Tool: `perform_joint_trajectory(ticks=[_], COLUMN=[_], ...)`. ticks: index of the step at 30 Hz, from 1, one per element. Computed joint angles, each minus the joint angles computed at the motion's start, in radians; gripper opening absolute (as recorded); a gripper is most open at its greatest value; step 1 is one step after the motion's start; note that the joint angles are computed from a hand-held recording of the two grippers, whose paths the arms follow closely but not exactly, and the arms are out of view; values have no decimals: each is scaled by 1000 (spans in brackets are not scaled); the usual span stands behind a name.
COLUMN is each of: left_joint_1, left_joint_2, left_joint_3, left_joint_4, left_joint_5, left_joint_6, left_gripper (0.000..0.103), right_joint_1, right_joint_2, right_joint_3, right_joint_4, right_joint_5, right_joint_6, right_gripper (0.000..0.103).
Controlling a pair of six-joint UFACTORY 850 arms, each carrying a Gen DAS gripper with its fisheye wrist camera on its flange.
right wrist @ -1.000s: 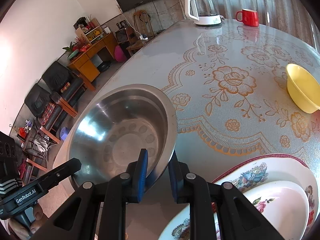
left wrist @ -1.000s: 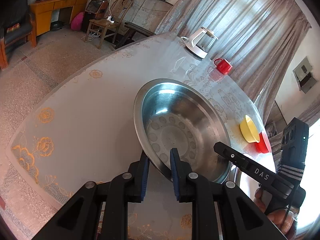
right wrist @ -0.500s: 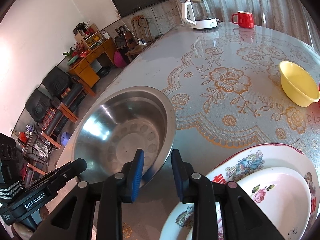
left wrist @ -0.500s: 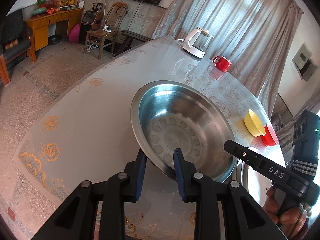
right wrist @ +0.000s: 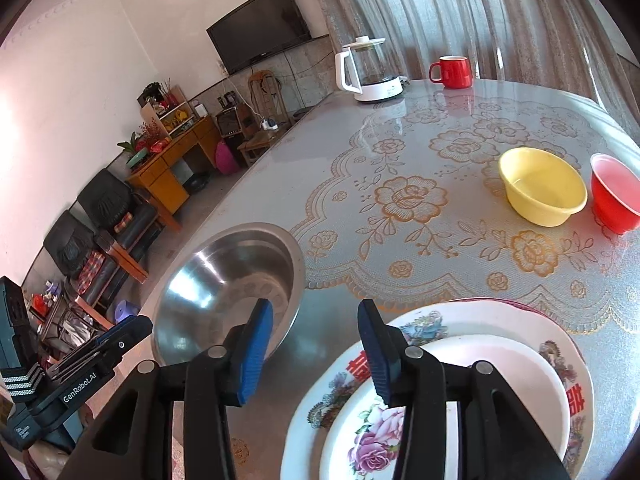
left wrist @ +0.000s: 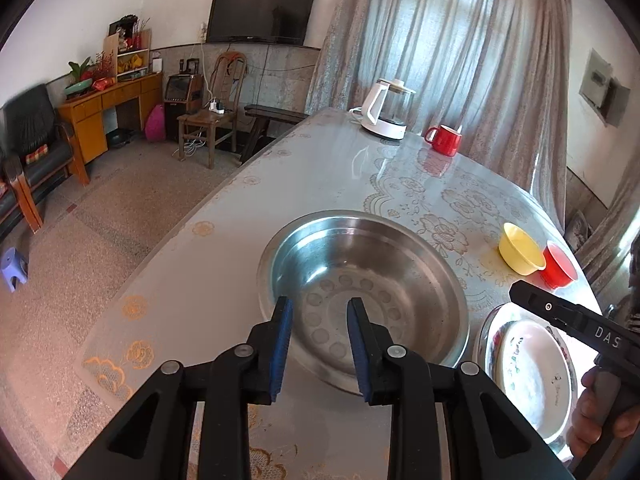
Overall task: Organize plates and bowls
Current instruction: 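Set the steel bowl down beside the plate stack and open the left tool, then move the left tool to the yellow bowl and grasp its rim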
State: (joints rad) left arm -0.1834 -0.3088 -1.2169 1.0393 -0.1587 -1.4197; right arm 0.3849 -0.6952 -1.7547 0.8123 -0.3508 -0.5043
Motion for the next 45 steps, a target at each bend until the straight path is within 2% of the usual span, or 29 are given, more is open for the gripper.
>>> perform_joint_trajectory(ticks=[4, 8, 10, 11, 14, 17, 20, 22, 24, 29, 37, 41, 45], left_joint_1=[-26, -48, -57, -63, -79, -90, -102, -109, -115, -124, -121, -123, -125], left_joint_2=[-19, -40, -52, -59, -73, -88, -108, -124, -142, -197, -317, -405, -520], left_joint_3=[-36, -75, -96, -108, -133, -157, -187, -211, -238, -325, -517, -656, -844], left_joint_4=[-55, -159, -239, -269, -307, -381, -427, -477, -537, -751, -1067, -1129, -1204], left_joint_5=[-2, 0, -2, -8, -19, -25, -39, -48, -59, -108, -216, -296, -405], left_joint_6=[108, 249, 346, 383, 444, 538, 605, 669, 745, 981, 1278, 1326, 1371], left_gripper=[29, 32, 33, 34, 38, 39, 40, 41, 43, 49, 48, 47, 43], right_joint_1=[-25, -50, -62, -69, -87, -110, -148, -168, -194, -233, -271, -284, -298], right_joint_2=[41, 77, 102, 113, 148, 168, 181, 187, 188, 192, 153, 123, 69], right_joint_3=[64, 122, 161, 177, 229, 258, 282, 294, 306, 338, 312, 274, 191], right_joint_4=[141, 186, 258, 294, 413, 352, 479, 461, 583, 720, 611, 630, 568], right_joint_5=[41, 86, 121, 135, 194, 229, 207, 202, 167, 128, 54, 16, -37], right_joint_6=[-135, -160, -232, -269, -372, -281, -374, -334, -430, -528, -403, -411, -356], right_gripper=[45, 46, 58, 69, 75, 78, 78, 78, 78, 78, 78, 78, 78])
